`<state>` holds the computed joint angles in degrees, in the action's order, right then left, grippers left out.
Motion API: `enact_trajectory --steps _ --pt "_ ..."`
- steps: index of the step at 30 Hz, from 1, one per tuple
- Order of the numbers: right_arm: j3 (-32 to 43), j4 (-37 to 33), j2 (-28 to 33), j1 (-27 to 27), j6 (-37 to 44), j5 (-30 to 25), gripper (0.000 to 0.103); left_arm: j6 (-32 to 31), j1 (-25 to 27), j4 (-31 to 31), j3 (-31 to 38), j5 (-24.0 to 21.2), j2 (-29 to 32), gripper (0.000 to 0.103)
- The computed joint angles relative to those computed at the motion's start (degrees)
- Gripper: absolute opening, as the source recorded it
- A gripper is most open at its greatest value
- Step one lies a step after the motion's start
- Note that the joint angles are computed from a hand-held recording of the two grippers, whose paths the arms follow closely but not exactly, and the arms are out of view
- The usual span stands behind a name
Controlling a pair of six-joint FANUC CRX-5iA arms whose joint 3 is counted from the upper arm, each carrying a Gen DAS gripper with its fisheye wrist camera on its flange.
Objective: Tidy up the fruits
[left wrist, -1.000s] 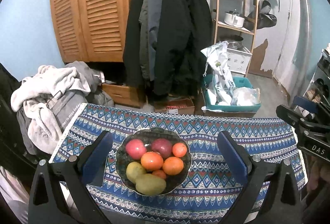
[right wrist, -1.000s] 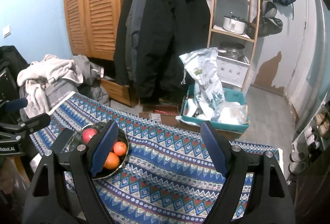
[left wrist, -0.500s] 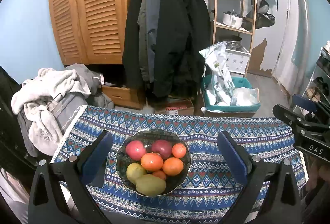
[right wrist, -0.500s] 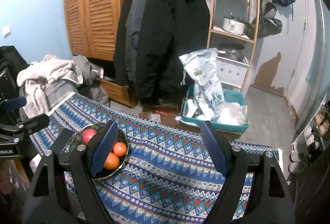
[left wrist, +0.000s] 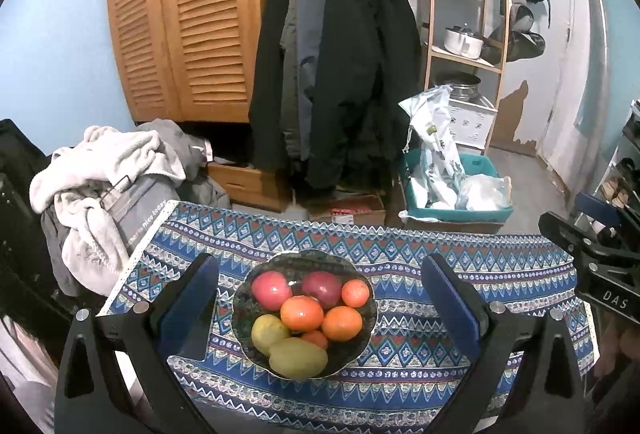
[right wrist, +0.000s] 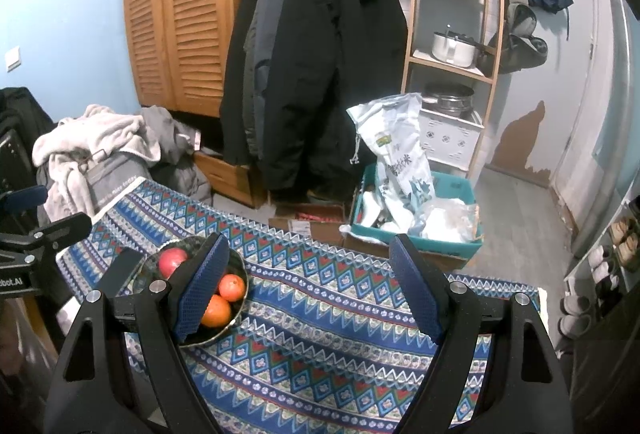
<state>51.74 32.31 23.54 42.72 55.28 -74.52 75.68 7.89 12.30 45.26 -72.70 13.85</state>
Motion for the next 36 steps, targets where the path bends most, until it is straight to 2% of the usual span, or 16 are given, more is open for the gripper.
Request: enact_trajectory --steps 36 --pt "0.51 -0.27 0.17 -0.21 0.75 -0.39 0.081 0.2 -0.74 -2.06 1.26 -1.11 0.3 0.102"
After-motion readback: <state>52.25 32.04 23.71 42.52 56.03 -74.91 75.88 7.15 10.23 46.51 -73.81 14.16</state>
